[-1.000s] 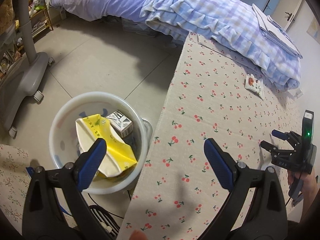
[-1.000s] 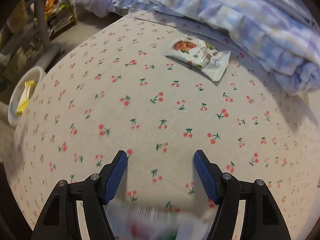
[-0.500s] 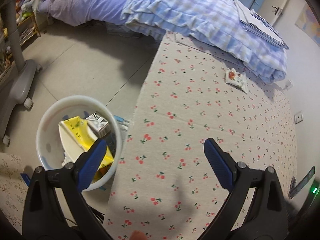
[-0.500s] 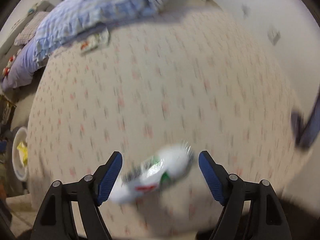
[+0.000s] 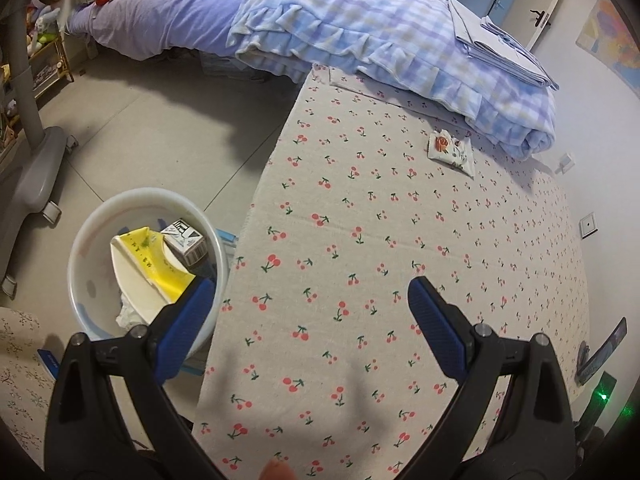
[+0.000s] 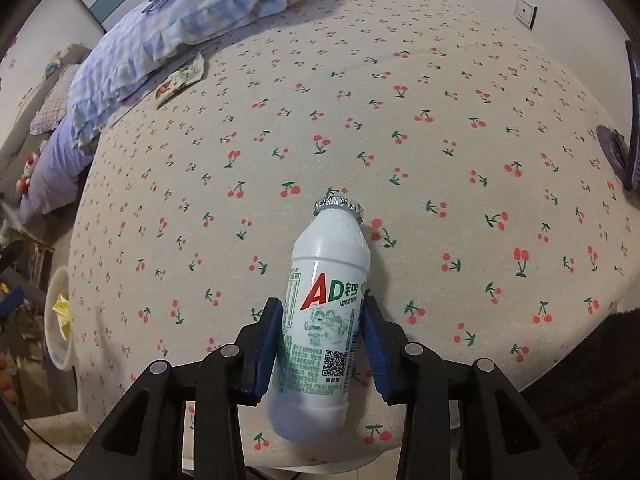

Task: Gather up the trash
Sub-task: 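Grasp the almond snack packet with the left tool while the right tool holds the bottle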

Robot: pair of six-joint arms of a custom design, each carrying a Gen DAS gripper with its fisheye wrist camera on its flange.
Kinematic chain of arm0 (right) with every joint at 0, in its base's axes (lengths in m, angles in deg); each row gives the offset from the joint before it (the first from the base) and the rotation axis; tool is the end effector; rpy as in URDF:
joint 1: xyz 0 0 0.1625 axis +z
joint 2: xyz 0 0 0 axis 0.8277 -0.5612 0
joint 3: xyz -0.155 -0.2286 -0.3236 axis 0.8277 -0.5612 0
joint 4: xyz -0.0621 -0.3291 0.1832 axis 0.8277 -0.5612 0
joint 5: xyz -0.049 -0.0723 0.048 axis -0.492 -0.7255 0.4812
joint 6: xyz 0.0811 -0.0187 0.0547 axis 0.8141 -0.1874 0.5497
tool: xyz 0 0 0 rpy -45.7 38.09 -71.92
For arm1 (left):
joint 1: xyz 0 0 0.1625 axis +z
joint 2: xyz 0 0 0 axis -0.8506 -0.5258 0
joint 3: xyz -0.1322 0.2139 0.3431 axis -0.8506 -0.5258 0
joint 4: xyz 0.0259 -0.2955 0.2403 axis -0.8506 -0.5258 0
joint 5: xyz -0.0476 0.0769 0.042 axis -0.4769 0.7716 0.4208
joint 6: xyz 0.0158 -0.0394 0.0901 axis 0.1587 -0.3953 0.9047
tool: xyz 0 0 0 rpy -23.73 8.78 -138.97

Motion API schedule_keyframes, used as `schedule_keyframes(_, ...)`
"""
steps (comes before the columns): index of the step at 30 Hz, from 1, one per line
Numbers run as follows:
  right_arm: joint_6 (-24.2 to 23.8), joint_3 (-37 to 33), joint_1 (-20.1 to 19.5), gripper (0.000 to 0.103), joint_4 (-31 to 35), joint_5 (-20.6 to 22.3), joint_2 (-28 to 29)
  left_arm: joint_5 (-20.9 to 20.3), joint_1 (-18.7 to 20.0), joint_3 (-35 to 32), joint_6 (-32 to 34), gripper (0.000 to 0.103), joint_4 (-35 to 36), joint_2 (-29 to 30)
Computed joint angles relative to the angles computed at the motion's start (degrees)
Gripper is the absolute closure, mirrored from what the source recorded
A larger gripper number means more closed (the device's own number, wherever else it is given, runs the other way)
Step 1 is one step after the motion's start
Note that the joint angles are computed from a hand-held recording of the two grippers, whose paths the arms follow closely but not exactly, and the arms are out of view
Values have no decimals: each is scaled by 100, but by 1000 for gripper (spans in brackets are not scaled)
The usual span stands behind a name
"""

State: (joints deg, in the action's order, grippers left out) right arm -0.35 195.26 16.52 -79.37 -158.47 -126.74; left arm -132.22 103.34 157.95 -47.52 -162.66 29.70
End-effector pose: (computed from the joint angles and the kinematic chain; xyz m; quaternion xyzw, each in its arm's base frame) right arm -0.0740 -0.5105 0.3555 -0.1660 -0.8985 0.2672 0.3063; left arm -0.3646 -0.6514 -0.0098 0.0772 0.9253 -0.2390 0.2843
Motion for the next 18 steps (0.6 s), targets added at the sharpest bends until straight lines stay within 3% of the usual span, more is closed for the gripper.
schedule_keyframes(3, -209, -358, 55, 63, 300, 60, 147, -44, 2, 62, -16, 5, -9, -43)
schedule_keyframes(7, -598, -537, 149, 63, 140, 75, 192, -102, -62, 170, 47, 5, -188, -84)
schedule_keyframes(14, -945, -1244, 265, 63, 66, 240, 374, 151, -284, 23, 473, 5, -295, 65)
schedule_keyframes(18, -935, -1804, 232, 63, 166, 379, 523, 385, -330, -423, 585, 5, 43, 367)
